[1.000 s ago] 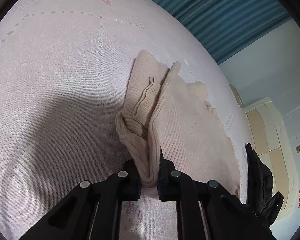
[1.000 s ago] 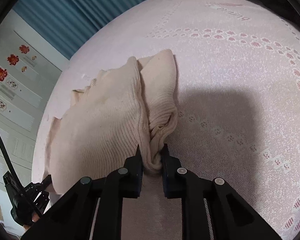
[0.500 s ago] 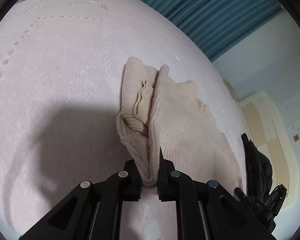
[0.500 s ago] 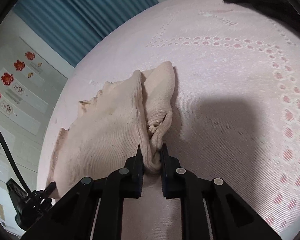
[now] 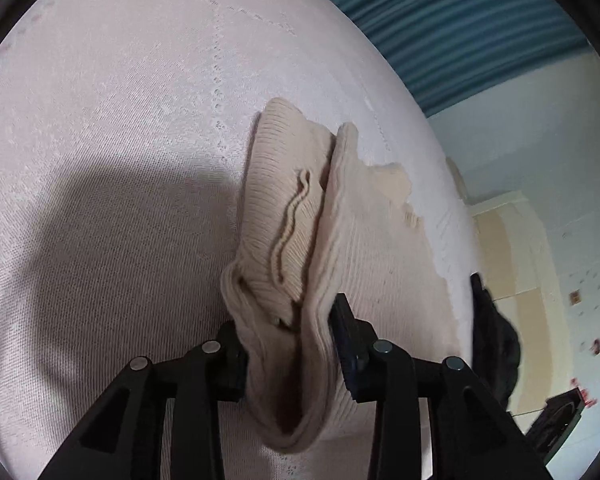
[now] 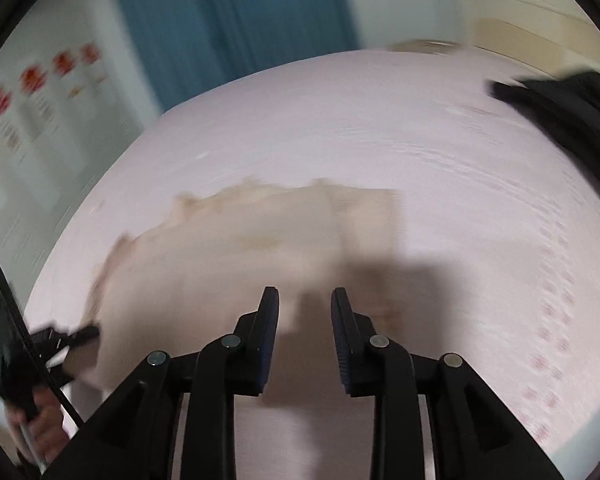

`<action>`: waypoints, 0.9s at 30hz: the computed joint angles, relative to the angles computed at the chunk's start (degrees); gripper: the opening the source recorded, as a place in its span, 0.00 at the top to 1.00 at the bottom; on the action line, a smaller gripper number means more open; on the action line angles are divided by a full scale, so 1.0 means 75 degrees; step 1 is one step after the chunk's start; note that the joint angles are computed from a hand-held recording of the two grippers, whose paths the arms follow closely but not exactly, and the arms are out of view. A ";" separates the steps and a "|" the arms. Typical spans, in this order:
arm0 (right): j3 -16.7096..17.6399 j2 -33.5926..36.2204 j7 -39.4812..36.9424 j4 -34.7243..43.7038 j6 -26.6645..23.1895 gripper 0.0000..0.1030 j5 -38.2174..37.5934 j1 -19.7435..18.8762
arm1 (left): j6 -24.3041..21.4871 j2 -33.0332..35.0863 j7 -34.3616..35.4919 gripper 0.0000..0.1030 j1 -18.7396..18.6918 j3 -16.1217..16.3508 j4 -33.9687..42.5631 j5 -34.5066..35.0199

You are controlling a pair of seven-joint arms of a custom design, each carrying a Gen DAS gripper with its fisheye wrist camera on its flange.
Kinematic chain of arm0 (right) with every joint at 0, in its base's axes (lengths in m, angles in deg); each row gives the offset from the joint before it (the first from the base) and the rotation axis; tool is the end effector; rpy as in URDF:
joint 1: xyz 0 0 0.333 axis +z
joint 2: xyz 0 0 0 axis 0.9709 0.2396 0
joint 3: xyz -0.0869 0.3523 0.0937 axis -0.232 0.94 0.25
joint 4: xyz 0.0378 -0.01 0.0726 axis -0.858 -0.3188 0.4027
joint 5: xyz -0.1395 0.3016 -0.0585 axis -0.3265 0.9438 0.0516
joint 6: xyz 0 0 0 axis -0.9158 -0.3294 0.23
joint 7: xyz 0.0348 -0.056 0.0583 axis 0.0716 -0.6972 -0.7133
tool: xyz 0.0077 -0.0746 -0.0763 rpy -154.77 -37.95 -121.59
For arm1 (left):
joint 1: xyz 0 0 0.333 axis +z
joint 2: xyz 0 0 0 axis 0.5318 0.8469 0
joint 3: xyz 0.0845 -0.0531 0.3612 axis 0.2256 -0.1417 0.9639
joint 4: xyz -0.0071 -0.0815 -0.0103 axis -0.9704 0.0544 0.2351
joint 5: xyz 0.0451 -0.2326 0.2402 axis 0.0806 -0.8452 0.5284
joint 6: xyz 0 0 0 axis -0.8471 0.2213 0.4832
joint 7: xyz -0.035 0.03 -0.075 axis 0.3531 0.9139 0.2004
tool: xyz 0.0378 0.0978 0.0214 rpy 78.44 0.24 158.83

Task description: Fold small clothes

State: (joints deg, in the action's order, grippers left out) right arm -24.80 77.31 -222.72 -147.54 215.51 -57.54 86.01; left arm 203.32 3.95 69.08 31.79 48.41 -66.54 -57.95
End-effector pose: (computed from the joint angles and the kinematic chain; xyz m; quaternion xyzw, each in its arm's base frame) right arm 0.4616 0.1454 0.4551 -0.5340 0.7706 -0.2110 0.2766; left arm 0.5814 -0.1012 0.3939 0.7238 -0.5573 0.3883 0.1215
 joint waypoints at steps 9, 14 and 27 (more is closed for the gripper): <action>0.0709 0.1858 -0.3712 0.1619 -0.0671 0.74 0.3373 0.0252 | -0.0135 -0.0094 0.0401 0.68 0.0090 0.0046 -0.0041 0.0088; 0.0424 0.2368 -0.4405 0.2356 -0.1019 0.74 0.4134 0.0455 | -0.0632 0.0045 0.0257 0.67 0.0222 0.0090 0.0134 0.0218; -0.0140 0.3639 -0.6084 0.4456 -0.2424 0.74 0.6074 0.0832 | -0.0816 0.0188 0.0162 0.65 0.0236 0.0036 0.0353 0.0452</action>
State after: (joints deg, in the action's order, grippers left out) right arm -25.86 104.60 -268.35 -114.12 197.33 -11.99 92.25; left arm 197.20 5.37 70.29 33.56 48.68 -63.89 -54.55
